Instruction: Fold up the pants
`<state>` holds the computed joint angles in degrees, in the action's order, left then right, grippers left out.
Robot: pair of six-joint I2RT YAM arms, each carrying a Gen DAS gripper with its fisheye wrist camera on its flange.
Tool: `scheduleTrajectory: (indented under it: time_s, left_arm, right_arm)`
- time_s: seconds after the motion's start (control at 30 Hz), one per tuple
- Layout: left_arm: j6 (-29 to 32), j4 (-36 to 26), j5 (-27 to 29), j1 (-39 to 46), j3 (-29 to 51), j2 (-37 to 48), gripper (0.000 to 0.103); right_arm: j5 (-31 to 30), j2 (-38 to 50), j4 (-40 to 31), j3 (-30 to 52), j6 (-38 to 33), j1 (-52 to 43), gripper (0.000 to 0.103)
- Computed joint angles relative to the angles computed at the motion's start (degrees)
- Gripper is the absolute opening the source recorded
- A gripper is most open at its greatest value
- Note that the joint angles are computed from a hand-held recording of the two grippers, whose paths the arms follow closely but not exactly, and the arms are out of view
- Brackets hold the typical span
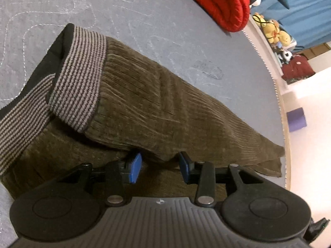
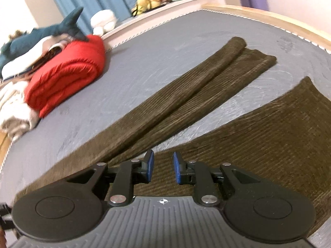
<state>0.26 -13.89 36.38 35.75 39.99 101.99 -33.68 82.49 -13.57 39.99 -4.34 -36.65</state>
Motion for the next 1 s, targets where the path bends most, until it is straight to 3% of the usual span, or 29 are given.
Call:
scheduleTrajectory:
  time_s: [0.03, 0.17, 0.2, 0.43, 0.5, 0.57, 0.63, 0.73, 0.83, 1.0]
  left_arm:
    - [-0.86, 0.96, -0.79, -0.30, -0.07, 0.28, 0.042]
    - [-1.44, 4.35, -2.21, -0.60, -1.04, -0.89, 0.008]
    - [-0.92, 5.04, -2.15, -0.68, -1.89, -2.58, 0.006]
    - [0.75, 4.60, 0.02, 3.83, -9.18, -21.31, 0.003]
    - [0.77, 2.54, -1.75, 4.83, -11.17, -26.32, 0.003]
    - [0.25, 1.69, -7.20, 3.27, -13.45, -29.90, 0.003]
    - [0.41, 1.67, -10.67, 0.83, -13.84, -28.82, 0.003]
    - [1.50, 1.25, -8.58, 2.52, -12.49, -23.02, 0.003]
    - [0.91, 0.99, -6.46, 4.37, -10.21, -18.56, 0.007]
    - [-2.34, 0.28, -6.24, 3.65, -6.47, -13.23, 0.018]
  right_arm:
    - [-0.12, 0.46, 0.51, 0.24, 0.81, -0.30, 0.022]
    - [-0.42, 1.87, 1.44, 1.00, 3.78, -0.94, 0.022]
    - [-0.43, 2.11, 1.80, 1.02, 4.65, -1.02, 0.022]
    - [-1.46, 2.49, 3.97, 0.57, 7.93, -1.91, 0.022]
    - [-2.37, 2.29, 4.87, 0.28, 9.06, -2.62, 0.022]
    - [-3.12, 2.16, 5.64, 0.36, 10.13, -3.50, 0.017]
    - [-4.03, 2.13, 6.16, 0.64, 10.67, -4.43, 0.013]
    - [-4.46, 5.65, 5.17, 4.56, 12.80, -5.51, 0.015]
    - [-5.71, 16.10, 2.13, 15.07, 15.87, -4.92, 0.016]
    - [-3.61, 30.83, 5.29, 27.19, 20.55, -0.99, 0.018]
